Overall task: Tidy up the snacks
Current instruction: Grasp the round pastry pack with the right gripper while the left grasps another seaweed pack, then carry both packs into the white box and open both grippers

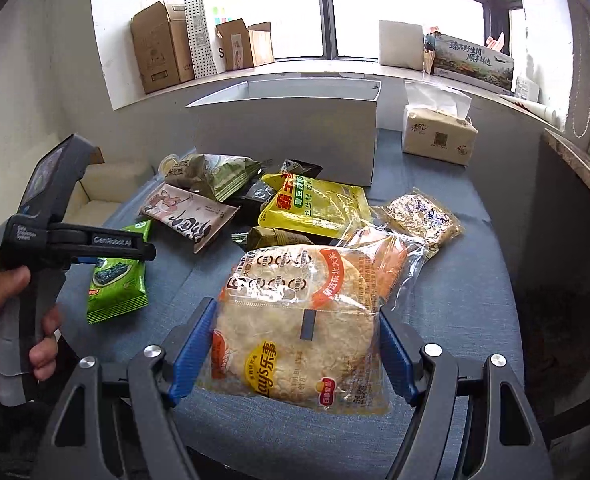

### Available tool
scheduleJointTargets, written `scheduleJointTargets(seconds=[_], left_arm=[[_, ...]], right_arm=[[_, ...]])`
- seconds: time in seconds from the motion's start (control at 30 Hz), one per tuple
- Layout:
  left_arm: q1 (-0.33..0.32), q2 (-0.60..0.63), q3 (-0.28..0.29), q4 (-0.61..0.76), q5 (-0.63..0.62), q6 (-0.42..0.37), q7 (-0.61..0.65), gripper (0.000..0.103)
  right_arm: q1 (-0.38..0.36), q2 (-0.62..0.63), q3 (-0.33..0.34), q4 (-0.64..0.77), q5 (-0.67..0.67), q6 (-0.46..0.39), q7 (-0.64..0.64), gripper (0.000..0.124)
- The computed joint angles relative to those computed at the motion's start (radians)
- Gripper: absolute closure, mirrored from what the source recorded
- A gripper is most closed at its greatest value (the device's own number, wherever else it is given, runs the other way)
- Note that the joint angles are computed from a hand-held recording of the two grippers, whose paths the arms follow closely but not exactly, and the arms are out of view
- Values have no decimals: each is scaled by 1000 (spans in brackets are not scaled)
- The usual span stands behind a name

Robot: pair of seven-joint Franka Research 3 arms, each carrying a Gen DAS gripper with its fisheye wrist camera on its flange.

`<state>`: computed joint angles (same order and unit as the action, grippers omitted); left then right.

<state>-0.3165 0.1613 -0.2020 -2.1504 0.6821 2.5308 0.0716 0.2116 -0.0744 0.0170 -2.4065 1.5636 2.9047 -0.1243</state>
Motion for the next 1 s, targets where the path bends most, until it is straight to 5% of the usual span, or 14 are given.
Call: scheduleJointTargets(seconds=[0.17,0.3,0.47,0.67,1.0], left_arm=[[26,-135,5,-123,174,186,-26,25],[63,-174,-8,-66,373,178,-60,25],[93,-74,11,146,440,180,61,25],[106,122,52,462,272,211,339,25],[68,503,84,990,-27,55,710,18]], right_arm=[[-14,-9,-16,13,-46,-65,53,44],[-33,8,-32,77,-95,-150,139,44],[-37,83,-16,248,-119,-156,154,44],[-61,286,17,594,-333,-213,421,44],[-40,713,-3,1203,-812,-372,969,42]])
